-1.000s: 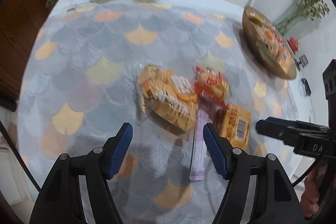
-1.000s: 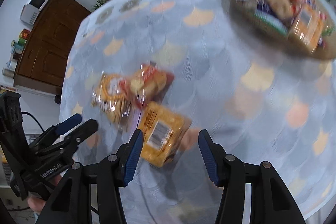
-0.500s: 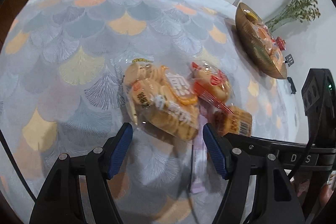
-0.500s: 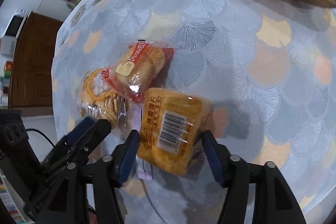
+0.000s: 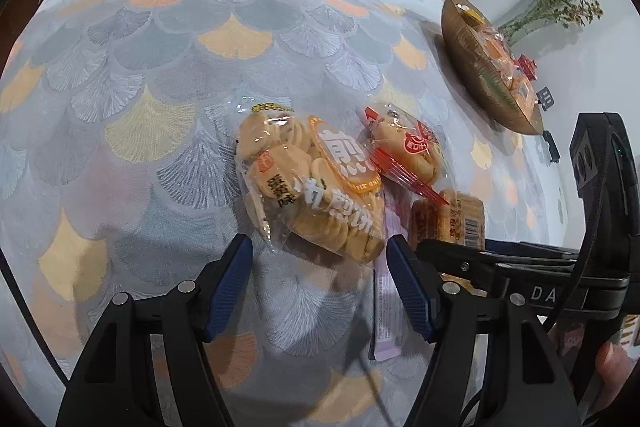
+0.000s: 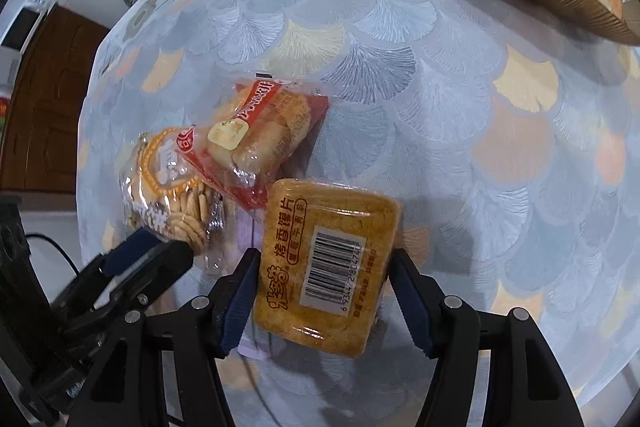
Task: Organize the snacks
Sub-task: 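Grasp yellow square cake with right tool while left tool grasps round cracker bag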
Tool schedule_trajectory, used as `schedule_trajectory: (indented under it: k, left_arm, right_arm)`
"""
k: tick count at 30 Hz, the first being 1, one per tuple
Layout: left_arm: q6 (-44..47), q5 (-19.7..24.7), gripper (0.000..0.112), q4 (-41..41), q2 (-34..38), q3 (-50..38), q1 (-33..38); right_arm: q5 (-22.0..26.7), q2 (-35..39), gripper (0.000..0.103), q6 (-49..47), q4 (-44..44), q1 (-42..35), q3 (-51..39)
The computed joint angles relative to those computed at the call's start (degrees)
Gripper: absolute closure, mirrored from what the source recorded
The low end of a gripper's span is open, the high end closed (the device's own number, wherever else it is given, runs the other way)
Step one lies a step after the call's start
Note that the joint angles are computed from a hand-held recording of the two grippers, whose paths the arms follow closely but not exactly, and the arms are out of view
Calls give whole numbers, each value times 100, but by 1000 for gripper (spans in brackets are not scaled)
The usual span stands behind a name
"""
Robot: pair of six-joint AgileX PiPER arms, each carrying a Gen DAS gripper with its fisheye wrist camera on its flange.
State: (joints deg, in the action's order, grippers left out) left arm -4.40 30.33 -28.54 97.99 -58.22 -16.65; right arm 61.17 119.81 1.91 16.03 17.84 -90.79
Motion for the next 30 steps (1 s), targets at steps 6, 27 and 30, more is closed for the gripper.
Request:
schedule_trajectory:
  k: [6,27,30]
  left_arm:
    - [-497,28,45,579,208,-285,-251]
    - [-1237,-286,60,1483,378,-445,-343]
    - [-1274,-355,63,1485,289,-332,-326]
  right_arm:
    - [25,-162,44,9,-465,-217,116]
    - [-156,-8,44,-172,-549,-396,151]
    - [-212,-8,44,-110,-658,-316,163]
